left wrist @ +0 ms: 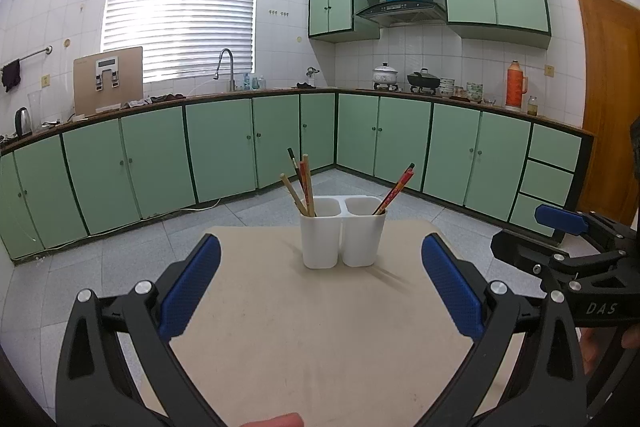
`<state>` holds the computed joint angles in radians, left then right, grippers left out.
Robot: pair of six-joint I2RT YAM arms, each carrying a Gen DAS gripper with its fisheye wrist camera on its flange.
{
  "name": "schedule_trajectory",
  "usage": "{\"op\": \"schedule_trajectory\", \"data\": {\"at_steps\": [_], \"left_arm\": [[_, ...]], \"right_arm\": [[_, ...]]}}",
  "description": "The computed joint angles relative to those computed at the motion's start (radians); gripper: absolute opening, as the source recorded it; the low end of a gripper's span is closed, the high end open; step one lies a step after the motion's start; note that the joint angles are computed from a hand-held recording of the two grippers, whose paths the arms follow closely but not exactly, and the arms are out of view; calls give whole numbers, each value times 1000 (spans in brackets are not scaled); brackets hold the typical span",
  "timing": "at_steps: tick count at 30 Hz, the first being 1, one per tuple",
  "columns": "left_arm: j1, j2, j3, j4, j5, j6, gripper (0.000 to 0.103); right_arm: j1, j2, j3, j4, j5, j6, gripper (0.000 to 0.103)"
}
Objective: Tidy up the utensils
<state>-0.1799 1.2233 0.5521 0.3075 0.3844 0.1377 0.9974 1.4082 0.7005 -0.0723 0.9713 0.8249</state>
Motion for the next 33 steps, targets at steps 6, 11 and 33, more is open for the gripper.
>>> {"op": "schedule_trajectory", "data": {"at_steps": [6, 11, 33], "left_arm": [[-5, 16, -11, 25, -8, -3, 98], [-5, 13, -17, 28, -11, -6, 98], [-19, 21, 7, -4, -20, -19, 98]], "right_arm": [[-1, -4, 0, -5, -1, 0, 97], [-3, 3, -3, 5, -3, -3, 97], [-17, 16, -24, 45, -17, -13, 97]]}}
